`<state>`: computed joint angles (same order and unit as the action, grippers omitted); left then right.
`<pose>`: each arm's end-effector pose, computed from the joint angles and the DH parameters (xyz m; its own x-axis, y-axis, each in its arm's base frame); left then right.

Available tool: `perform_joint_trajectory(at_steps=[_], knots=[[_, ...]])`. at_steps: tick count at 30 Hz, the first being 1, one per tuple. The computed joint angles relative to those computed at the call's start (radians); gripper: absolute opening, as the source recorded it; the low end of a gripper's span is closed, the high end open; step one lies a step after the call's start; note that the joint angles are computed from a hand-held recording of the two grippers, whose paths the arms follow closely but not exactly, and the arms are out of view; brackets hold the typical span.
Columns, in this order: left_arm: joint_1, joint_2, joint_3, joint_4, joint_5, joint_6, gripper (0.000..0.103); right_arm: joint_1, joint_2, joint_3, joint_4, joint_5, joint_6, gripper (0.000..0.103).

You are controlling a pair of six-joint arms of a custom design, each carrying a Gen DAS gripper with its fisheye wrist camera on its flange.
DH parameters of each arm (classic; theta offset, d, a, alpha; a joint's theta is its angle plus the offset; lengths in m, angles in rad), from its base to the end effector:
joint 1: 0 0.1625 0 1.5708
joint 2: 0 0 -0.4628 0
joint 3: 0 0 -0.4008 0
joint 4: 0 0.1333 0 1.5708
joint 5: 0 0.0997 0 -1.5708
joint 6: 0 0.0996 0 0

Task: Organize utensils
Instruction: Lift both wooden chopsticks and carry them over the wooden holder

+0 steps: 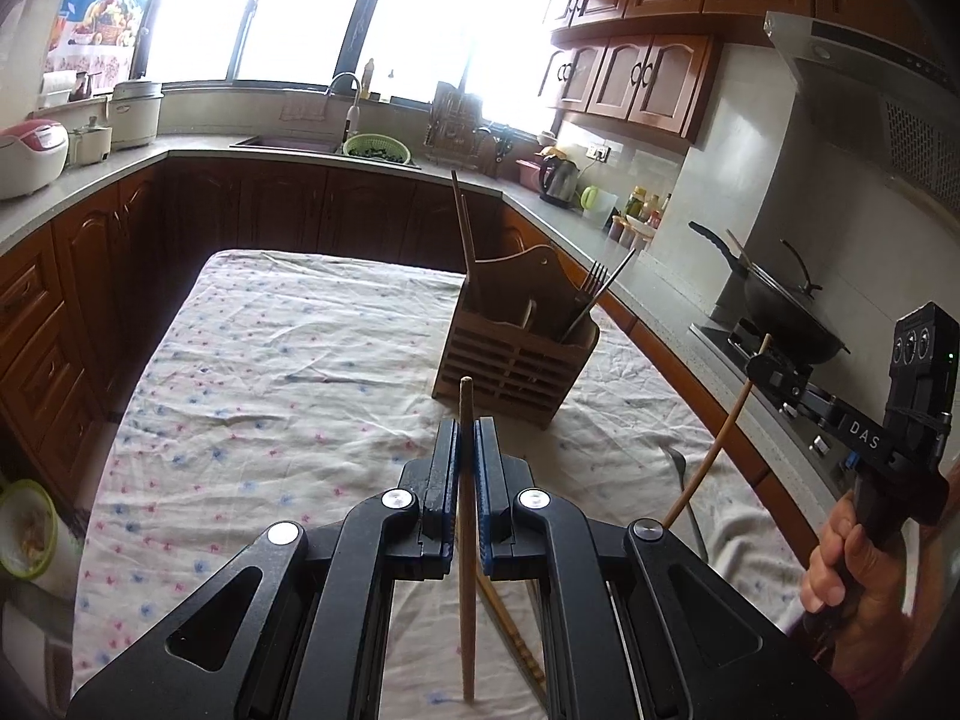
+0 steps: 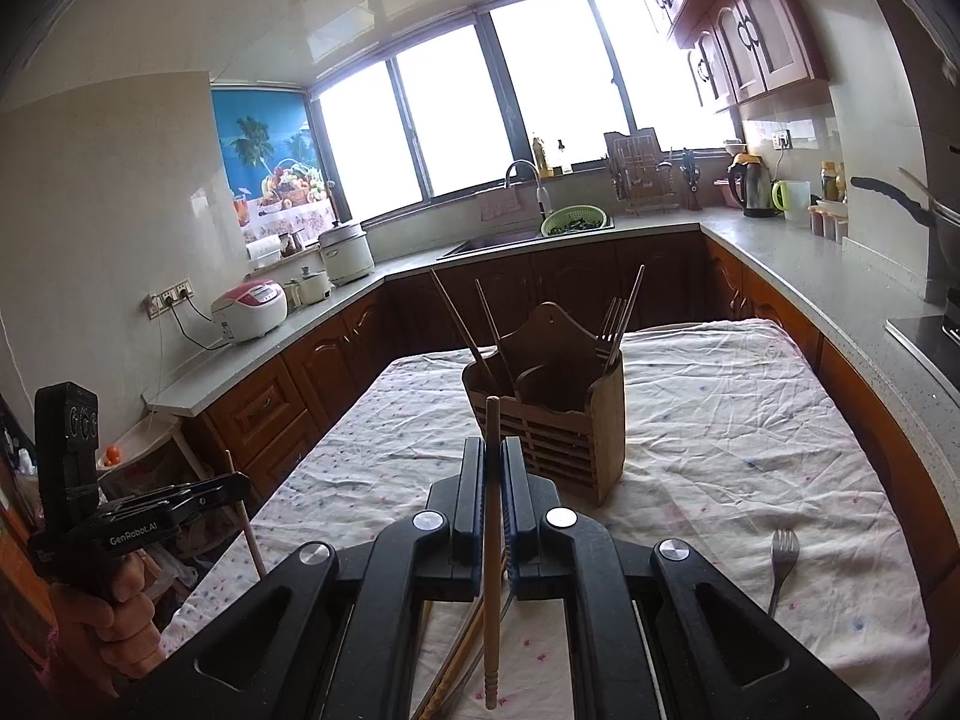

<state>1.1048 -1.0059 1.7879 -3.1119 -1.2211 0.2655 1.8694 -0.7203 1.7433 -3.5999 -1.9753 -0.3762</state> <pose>-0.1510 -0.6728 0.2717 -0.8266 0.3741 -0.4204 0.5626 0.5699 -0.5989 0.2921 -0.6292 0.1608 -0.8503 -0.1439 0.5062 -0.5052 0.4931 -0.7083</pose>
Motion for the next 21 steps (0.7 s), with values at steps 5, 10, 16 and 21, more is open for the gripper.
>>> perform_joint_trajectory(at_steps=[5, 10, 16, 21], knots=[[-0.004, 0.009, -0.016, -0.034, -0.005, 0.0, 0.004, -0.004, -0.002, -0.011, -0.009, 0.003, -0.001, 0.005], [-0.008, 0.028, -0.047, -0.047, -0.012, 0.005, 0.004, -0.01, 0.004, -0.025, -0.024, 0.007, -0.005, 0.005], [-0.017, 0.059, -0.098, -0.072, -0.021, 0.02, 0.004, -0.019, 0.016, -0.06, -0.033, 0.015, -0.011, 0.005], [-0.026, 0.099, -0.166, -0.097, -0.037, 0.041, 0.004, -0.018, 0.035, -0.118, -0.041, 0.026, -0.031, 0.005]])
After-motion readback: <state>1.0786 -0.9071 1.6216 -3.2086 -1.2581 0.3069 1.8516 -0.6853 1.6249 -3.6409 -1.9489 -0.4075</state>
